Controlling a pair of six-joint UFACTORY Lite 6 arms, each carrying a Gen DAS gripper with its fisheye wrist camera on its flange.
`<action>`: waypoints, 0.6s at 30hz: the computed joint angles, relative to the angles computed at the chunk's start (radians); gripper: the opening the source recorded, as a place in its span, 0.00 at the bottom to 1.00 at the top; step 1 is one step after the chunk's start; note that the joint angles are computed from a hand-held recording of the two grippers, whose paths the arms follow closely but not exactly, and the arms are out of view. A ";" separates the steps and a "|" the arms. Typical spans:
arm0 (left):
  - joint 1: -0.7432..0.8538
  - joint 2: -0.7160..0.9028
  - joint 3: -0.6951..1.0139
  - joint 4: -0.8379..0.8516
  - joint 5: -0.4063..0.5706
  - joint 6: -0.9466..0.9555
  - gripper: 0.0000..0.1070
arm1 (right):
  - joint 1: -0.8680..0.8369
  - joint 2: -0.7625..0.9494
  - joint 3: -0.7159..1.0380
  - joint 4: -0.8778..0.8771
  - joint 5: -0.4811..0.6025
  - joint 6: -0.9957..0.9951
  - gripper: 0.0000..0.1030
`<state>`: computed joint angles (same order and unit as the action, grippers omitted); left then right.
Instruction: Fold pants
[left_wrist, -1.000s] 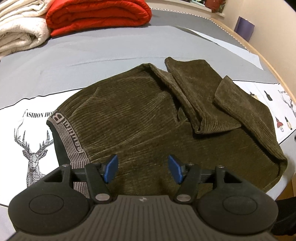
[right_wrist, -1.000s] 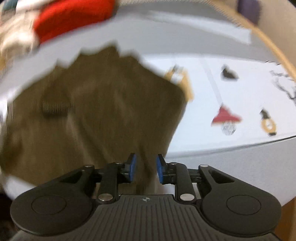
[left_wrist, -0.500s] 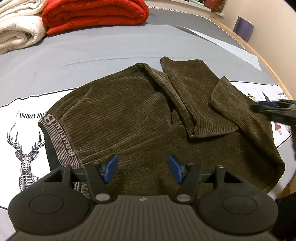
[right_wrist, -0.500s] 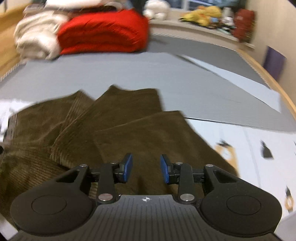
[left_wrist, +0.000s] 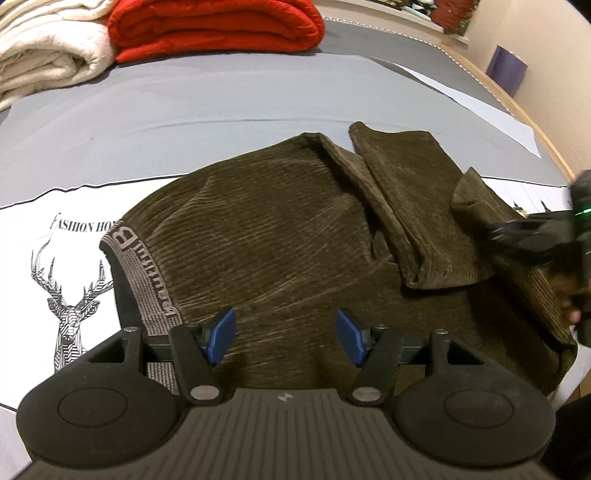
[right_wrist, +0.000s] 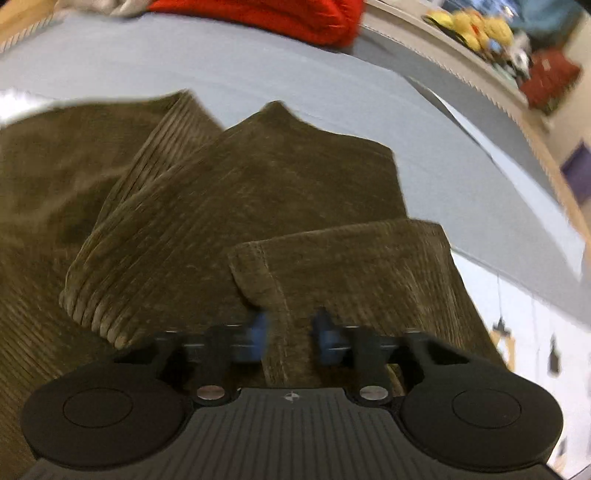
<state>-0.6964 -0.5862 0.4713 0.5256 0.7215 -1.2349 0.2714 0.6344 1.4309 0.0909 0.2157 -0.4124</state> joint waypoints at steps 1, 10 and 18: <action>-0.003 -0.002 0.002 0.004 0.004 -0.005 0.62 | -0.036 -0.047 -0.039 0.105 -0.015 -0.097 0.08; -0.119 0.034 0.043 0.059 0.035 -0.111 0.62 | -0.707 -0.180 -0.003 0.756 0.194 -0.558 0.07; -0.195 0.120 0.079 0.092 0.040 -0.159 0.62 | -1.144 0.305 0.576 0.131 0.358 0.189 0.06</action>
